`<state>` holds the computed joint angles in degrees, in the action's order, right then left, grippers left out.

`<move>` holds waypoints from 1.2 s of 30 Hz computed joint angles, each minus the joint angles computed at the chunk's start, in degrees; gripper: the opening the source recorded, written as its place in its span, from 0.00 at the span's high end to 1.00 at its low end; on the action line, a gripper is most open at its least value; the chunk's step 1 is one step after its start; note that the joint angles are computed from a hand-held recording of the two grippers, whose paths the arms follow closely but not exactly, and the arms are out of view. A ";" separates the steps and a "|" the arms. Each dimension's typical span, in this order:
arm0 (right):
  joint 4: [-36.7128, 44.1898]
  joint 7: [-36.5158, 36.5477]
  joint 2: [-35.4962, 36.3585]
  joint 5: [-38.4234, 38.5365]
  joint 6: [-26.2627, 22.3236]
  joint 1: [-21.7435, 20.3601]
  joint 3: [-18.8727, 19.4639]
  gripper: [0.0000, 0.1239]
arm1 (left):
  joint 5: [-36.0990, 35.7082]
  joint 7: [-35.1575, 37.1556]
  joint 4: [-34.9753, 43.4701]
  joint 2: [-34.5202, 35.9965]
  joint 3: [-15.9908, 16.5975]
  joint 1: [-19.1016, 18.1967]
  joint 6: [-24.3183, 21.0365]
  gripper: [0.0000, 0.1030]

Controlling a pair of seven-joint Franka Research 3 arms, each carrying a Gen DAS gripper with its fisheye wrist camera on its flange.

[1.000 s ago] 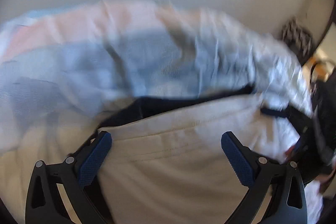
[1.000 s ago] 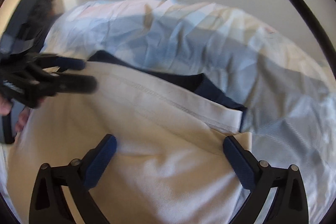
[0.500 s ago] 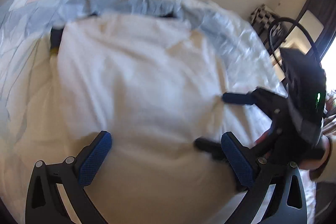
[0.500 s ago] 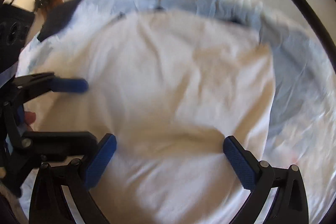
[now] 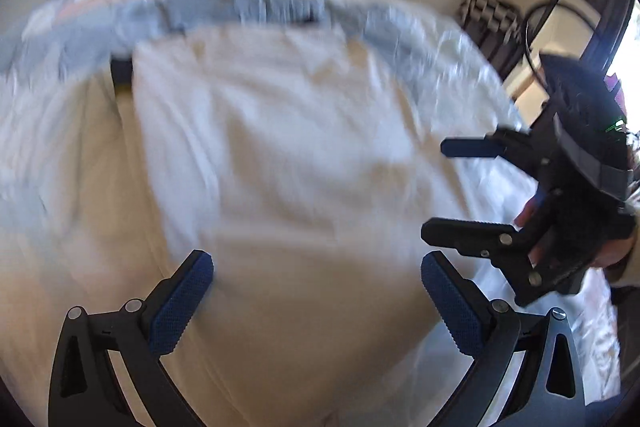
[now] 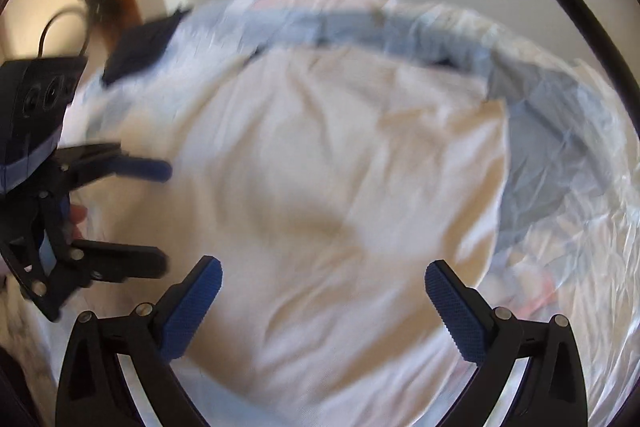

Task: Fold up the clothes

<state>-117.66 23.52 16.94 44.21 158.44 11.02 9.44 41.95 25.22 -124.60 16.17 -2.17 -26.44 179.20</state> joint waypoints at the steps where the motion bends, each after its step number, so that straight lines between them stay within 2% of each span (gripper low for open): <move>1: -1.09 0.66 0.31 -1.62 1.07 0.73 -0.57 0.17 | 3.67 -3.85 0.41 0.38 3.49 -3.47 -0.76 0.00; 2: -1.75 0.80 0.50 -1.94 1.88 0.68 -0.68 0.17 | 6.63 -6.95 0.50 0.52 6.00 -5.88 -1.50 0.00; 4: -2.16 3.29 1.07 -3.36 0.82 0.22 -1.68 0.17 | 9.33 -10.48 0.16 0.45 6.57 -6.46 -4.88 0.00; 5: -2.87 2.00 0.64 -2.27 0.87 -0.82 -1.05 0.17 | 10.61 -12.36 -0.22 0.45 6.69 -6.38 -5.76 0.00; 6: -3.64 -0.14 0.25 -1.16 1.69 -1.60 -0.38 0.17 | 12.37 -15.39 -1.24 0.23 6.03 -4.66 -3.76 0.00; 7: -4.14 -0.67 0.01 -1.55 2.41 -1.49 -0.44 0.17 | 12.04 -14.40 -1.39 -0.50 5.93 -4.94 -4.96 0.00; 8: -4.62 -0.63 -0.32 -2.28 2.84 -1.29 -0.71 0.17 | 11.30 -12.96 -1.37 -1.36 4.33 -4.06 -7.27 0.00; 10: -4.77 3.57 -2.08 -5.58 0.11 -0.73 -2.57 0.17 | 11.30 -11.86 -1.23 -3.14 1.81 -2.77 -11.61 0.00; 11: -5.01 4.03 -3.30 -5.04 -0.93 -1.35 -2.71 0.17 | 14.41 -16.17 -1.76 -5.45 2.71 -3.72 -13.08 0.00; 13: -6.01 1.85 -6.31 0.35 -0.17 -3.03 -2.22 0.17 | 19.17 -22.86 -2.13 -9.56 2.47 -3.96 -16.27 0.00; 14: -6.14 -0.07 -7.30 3.92 -0.10 -3.61 -1.95 0.17 | 16.93 -21.21 -1.40 -9.99 1.28 -3.32 -17.24 0.00; 15: -5.61 -2.48 -7.73 8.14 -2.01 -4.27 -1.69 0.17 | 14.89 -19.72 -0.59 -10.21 0.15 -2.65 -17.74 0.00; 17: -4.52 -6.13 -8.09 15.10 -5.52 -4.56 -1.93 0.17 | 12.93 -19.55 1.27 -8.67 -1.59 -0.91 -13.01 0.00; 19: -3.93 -8.56 -6.05 17.11 -4.21 -2.47 -1.58 0.17 | 13.24 -18.86 4.38 -5.56 -3.50 0.02 -11.75 0.00; 22: -4.26 -9.02 -3.76 14.39 -3.95 -0.27 -1.56 0.18 | 12.26 -14.40 9.94 0.47 -6.62 -0.20 -19.05 0.00; 24: -6.11 -10.46 -3.60 11.60 -3.01 0.17 -1.88 0.18 | 9.21 -10.98 9.49 1.89 -7.72 0.55 -20.74 0.00; 25: -7.15 -12.49 -3.57 11.76 -1.11 0.14 -1.65 0.17 | 9.26 -11.14 8.77 2.08 -7.39 -0.20 -23.75 0.00; 27: -9.62 -15.98 -4.93 14.99 -0.20 -1.01 -1.19 0.17 | 9.75 -13.28 4.78 0.61 -6.94 0.27 -22.23 0.00; 29: -11.62 -15.71 -6.00 14.28 1.33 -0.48 -1.67 0.17 | 12.61 -17.93 1.04 -1.54 -6.08 0.37 -19.77 0.00; 30: -12.88 -16.04 -6.54 12.82 3.64 0.33 -1.73 0.17 | 11.89 -17.76 0.22 -1.90 -6.61 1.01 -19.51 0.00; 32: -14.13 -12.90 -6.94 8.09 6.32 1.77 -2.42 0.17 | 12.30 -18.55 -0.17 -2.12 -7.03 1.21 -20.06 0.00; 36: -13.99 0.27 -8.54 0.77 2.93 1.85 -4.53 0.17 | 8.70 -15.79 2.06 -0.75 -8.49 1.54 -24.15 0.00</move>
